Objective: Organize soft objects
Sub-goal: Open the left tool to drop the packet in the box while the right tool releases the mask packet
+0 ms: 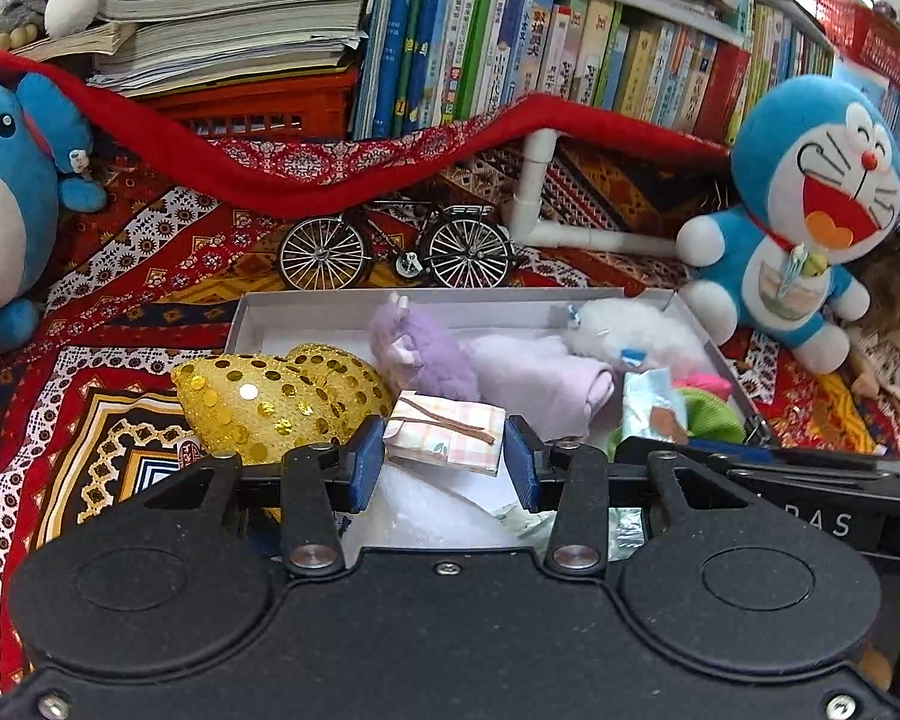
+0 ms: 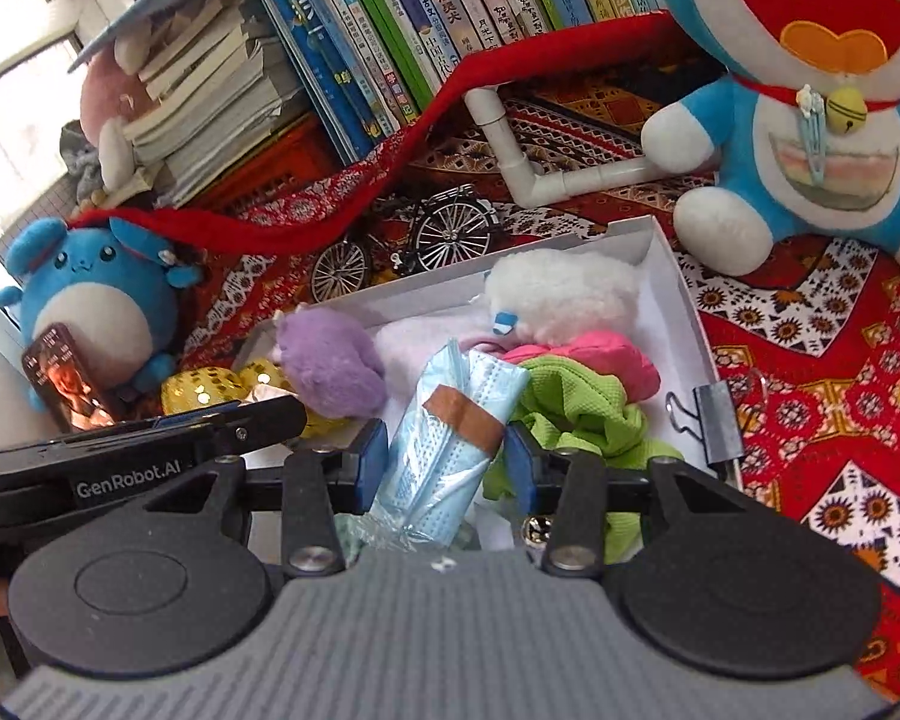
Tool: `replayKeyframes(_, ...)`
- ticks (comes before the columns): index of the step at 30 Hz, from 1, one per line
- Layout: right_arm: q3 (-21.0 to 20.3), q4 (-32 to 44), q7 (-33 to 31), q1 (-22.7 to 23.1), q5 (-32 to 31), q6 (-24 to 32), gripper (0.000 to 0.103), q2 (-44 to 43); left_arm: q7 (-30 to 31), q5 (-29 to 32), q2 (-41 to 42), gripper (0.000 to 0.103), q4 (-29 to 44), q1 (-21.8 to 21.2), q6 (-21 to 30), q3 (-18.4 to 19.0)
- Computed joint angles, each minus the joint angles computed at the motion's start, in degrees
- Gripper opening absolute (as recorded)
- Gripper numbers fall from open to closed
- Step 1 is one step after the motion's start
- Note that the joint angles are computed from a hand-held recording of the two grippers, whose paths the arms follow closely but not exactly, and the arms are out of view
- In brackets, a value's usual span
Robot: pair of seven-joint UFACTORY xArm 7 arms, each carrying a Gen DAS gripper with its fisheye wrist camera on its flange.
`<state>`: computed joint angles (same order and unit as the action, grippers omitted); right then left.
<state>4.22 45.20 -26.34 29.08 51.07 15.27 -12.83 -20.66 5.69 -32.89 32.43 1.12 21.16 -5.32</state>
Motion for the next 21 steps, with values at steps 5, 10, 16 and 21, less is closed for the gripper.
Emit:
replayKeyframes(5,1.4,-0.5,4.1,-1.2,-6.3,-1.3,0.047,-0.1,-0.9,2.5,0.6,0.041,0.1,1.6,-0.2,-1.9)
replayKeyframes(10,1.9,-1.4,6.7,-1.3,-13.1,-2.1,0.048,-0.4,-1.7,4.9,1.9,0.042,0.9,2.1,1.2,-2.9)
replayKeyframes(16,1.6,-1.8,7.6,-1.0,-19.4,-1.4,0.048,-0.6,-0.7,4.7,2.8,0.043,1.6,0.6,2.4,-1.7)
replayKeyframes(21,0.8,-2.0,7.3,-0.1,-19.3,-1.6,0.054,-0.5,-0.1,4.7,2.9,0.049,1.7,0.1,3.0,-1.5)
